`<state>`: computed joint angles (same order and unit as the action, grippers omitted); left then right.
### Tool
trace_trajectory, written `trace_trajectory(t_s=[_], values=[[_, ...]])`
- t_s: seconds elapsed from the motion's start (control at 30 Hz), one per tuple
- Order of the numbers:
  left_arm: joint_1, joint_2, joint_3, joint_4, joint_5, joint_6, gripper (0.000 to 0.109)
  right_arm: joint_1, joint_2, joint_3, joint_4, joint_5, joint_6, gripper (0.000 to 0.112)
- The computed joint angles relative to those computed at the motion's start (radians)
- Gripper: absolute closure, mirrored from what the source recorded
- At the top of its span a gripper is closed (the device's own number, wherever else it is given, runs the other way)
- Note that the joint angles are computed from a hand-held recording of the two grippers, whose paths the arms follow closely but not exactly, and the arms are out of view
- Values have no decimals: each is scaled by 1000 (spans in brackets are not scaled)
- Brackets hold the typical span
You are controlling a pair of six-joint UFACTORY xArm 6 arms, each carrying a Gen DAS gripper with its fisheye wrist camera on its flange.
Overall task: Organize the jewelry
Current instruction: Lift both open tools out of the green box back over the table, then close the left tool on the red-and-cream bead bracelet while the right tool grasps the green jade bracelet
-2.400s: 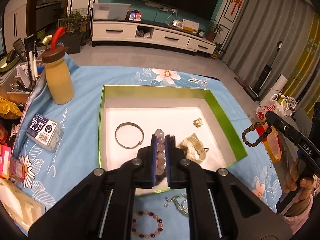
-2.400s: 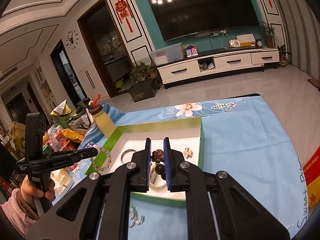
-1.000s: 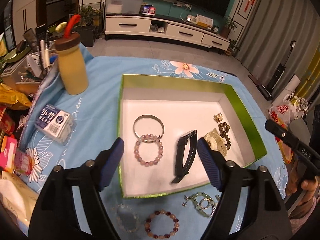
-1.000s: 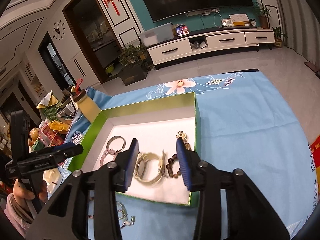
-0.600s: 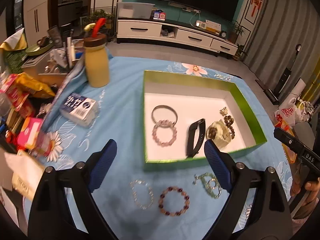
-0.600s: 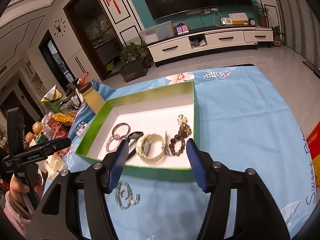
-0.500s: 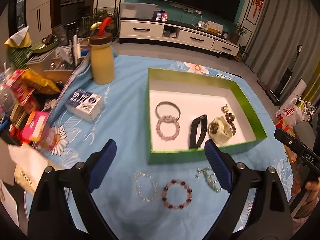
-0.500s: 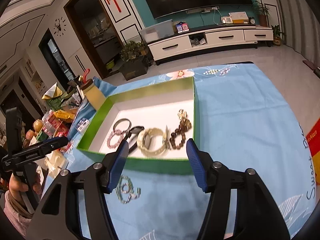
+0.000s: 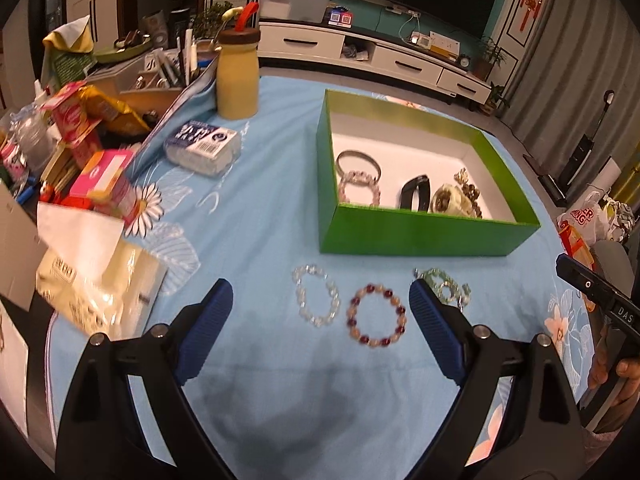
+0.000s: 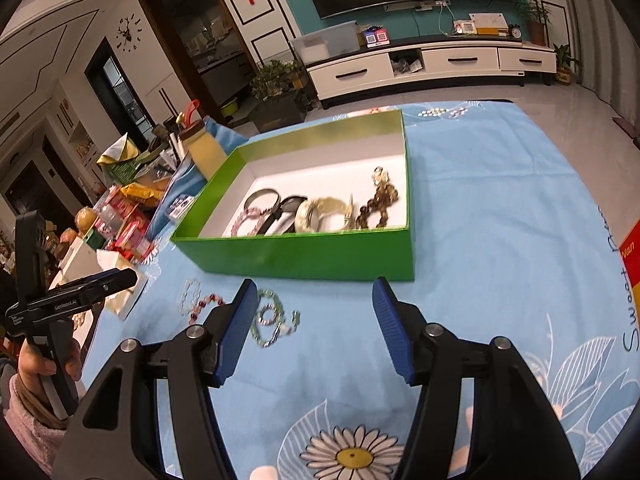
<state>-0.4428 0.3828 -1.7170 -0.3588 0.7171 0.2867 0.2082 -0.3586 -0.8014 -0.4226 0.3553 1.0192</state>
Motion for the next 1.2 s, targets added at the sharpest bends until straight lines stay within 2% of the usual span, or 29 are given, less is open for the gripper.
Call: trace_trajectory(t_s=[0.37,0.7,1.07,1.2], values=[[0,-95,169,-14,-20,30,18,72,-17,30,9,35,21,52],[-7,-150,283,1,-46,37,18,135,28,13,6,63,1,52],[-25,-116,267,-13,-39,30,18,169,120,-44,-14,65,-48,52],[-32,-91,239,-11,-47,16,18,168,149,-62,-21,55,-74,58]])
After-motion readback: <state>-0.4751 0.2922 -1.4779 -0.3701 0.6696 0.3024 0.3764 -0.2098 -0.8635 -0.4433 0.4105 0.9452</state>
